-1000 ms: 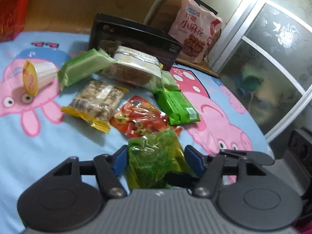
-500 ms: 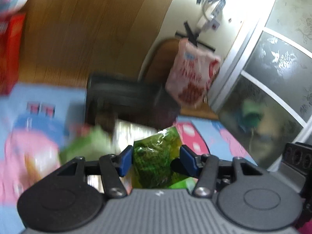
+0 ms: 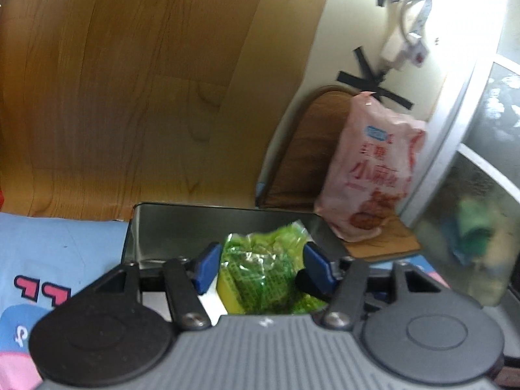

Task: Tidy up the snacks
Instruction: 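Carry the green bag with the right gripper and drop it into the black tin, then grasp the clear pastry bag with the left gripper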

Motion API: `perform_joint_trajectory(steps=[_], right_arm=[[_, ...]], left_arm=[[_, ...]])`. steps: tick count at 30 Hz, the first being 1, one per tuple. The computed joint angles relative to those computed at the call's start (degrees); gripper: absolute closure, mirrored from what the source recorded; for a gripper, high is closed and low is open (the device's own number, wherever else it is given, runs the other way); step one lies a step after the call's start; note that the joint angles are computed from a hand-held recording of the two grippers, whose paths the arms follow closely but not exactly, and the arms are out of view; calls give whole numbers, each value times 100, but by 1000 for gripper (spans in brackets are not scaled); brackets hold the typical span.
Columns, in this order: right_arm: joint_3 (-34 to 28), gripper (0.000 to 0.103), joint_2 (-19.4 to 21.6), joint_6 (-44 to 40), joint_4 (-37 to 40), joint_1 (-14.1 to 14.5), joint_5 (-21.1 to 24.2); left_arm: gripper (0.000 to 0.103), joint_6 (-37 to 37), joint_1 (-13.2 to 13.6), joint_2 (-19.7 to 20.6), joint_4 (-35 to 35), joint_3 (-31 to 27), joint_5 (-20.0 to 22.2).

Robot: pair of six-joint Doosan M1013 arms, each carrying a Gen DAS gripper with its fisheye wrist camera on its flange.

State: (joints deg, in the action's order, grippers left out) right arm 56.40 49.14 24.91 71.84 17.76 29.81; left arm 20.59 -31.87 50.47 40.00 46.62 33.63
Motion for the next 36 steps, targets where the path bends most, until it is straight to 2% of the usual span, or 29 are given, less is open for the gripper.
perform_joint_trajectory(steps=[1, 2, 7, 11, 12, 14, 16, 18, 20, 23, 25, 27, 28, 31, 34, 36], right_arm=[[1, 57, 6, 27, 40, 2, -89], [40, 55, -7, -9, 166, -4, -157], [591, 55, -281, -882, 1404, -126, -118], [1185, 55, -559, -1098, 1821, -227, 210], [1337, 55, -625, -1147, 1855, -245, 343], [1514, 53, -686, -1086, 1772, -251, 471], [1604, 53, -705, -809, 1551, -235, 498], [1643, 53, -704, -481, 1347, -225, 544], [1654, 53, -706, -116, 1047, -214, 612], [1607, 52, -693, -20, 652, -171, 609], [1526, 53, -637, -22, 584, -149, 725], [1422, 68, -601, 258, 346, -140, 923], [1486, 70, -660, 138, 410, -136, 934], [1806, 71, -915, -355, 562, -165, 1041], [2221, 71, -1171, -921, 900, -303, 1535], [2469, 71, -1304, -1066, 910, -404, 1965]], left_arm=[[38, -156, -6, 28, 140, -33, 73], [36, -343, -8, 20, 276, -5, 94], [36, -1193, -41, -352, 866, 686, -354], [36, -1657, -167, -663, 1301, 1261, -554], [33, -1774, -212, -734, 1428, 1413, -576], [29, -1819, -269, -811, 1419, 1591, -585], [28, -1549, -301, -793, 1137, 1595, -445], [28, -1197, -301, -718, 653, 1486, -214], [28, -866, -261, -670, 146, 1427, -193], [24, -559, -262, -565, -61, 1286, -19], [26, -201, -239, -493, -460, 1208, -83], [33, -394, -286, -506, -283, 1251, -131], [35, -445, -313, -546, -216, 1302, -159], [36, -921, -413, -831, 129, 1731, -433], [38, -1565, -550, -1206, 723, 2341, -802], [38, -1783, -673, -1417, 907, 2693, -888]])
